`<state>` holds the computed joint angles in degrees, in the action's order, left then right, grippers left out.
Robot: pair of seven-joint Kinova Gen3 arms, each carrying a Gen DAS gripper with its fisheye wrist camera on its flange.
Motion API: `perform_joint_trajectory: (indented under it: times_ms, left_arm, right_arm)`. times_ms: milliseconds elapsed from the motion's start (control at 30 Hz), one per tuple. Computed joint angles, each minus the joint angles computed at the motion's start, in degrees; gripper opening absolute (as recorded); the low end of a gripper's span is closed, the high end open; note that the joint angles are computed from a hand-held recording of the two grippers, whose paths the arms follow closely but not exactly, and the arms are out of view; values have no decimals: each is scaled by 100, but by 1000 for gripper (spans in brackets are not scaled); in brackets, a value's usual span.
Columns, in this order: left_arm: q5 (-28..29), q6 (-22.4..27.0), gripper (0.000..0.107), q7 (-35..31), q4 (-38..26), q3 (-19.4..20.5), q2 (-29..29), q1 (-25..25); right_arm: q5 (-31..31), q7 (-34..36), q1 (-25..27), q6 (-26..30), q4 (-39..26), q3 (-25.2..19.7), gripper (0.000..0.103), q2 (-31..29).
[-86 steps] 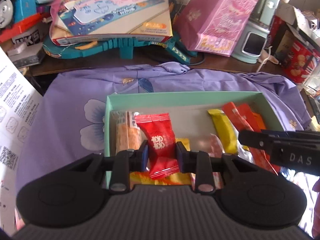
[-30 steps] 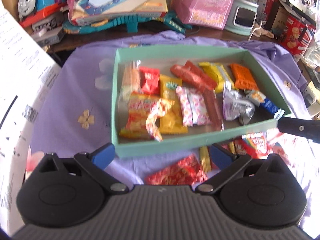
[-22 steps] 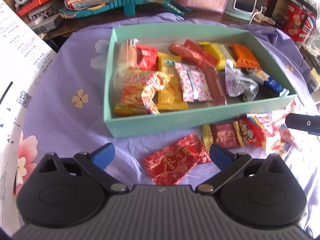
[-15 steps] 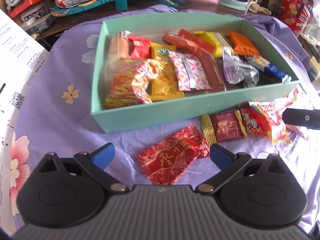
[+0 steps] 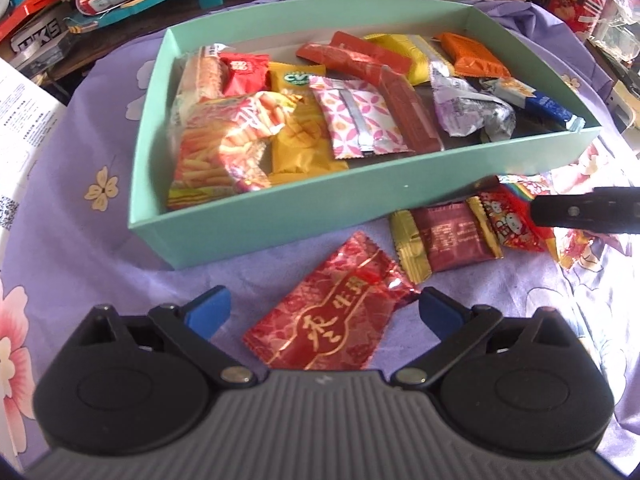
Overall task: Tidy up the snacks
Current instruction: 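Grasp the red gold-print packet with left gripper while right gripper grasps the Skittles bag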
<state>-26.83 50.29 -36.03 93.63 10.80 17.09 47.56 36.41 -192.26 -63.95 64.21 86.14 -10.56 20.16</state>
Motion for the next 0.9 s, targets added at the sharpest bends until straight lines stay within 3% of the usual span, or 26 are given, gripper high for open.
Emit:
perform_joint_trajectory:
  times_ms: [167,333,600,900]
  left_arm:
    - [-18,-135,66,-56,77,13,-36,39]
    - [12,-360,49,34,319,38,-227,-12]
    - [543,-534,50,-96,625,220,-529,-350]
    - [370,-389,58,34,644,281,-566,-262]
  right_arm:
    - [-17,189,-27,103,-140,20,84,161]
    - [96,115,-172,195,-142,74,77,184]
    - [178,48,-323,228,-100,-14,74,167]
    - [207,75,-451,286,-106,-21,79,222]
